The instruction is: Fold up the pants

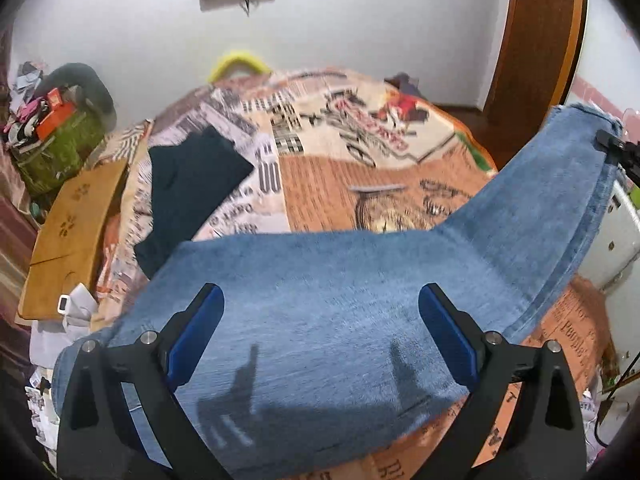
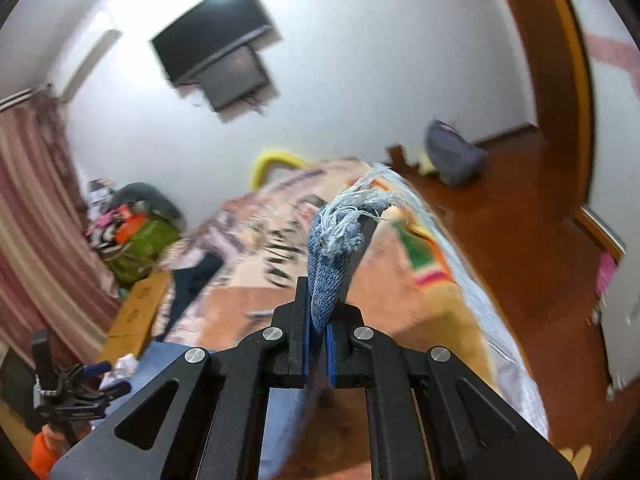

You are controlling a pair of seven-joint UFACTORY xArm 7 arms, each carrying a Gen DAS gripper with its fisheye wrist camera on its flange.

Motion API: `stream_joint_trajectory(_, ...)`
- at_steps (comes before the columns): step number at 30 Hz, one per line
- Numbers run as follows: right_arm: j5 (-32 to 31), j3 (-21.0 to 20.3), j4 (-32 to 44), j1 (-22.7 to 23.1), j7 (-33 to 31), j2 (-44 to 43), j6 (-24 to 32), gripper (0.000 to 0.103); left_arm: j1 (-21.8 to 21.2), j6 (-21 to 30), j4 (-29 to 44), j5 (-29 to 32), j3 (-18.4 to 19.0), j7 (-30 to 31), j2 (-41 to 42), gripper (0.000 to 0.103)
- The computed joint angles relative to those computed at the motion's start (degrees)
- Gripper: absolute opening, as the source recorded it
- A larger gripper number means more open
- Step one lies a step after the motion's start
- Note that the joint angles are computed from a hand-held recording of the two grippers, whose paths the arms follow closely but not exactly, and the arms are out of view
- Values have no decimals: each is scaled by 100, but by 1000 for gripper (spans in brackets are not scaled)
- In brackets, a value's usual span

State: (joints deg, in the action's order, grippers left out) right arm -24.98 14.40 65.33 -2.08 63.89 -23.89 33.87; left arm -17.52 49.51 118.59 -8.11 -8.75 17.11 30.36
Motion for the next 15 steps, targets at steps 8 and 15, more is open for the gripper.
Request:
stream_joint_trajectory(8,-608,219,1309,380,109,1476,-417,5,485,-205,-483,-609,-101,290,-470,99)
stream_joint_trajectory(15,-190,-19,2099,1120,-487,2637,-619,5,832,-384,-943,-1016,-60,517,-801,99)
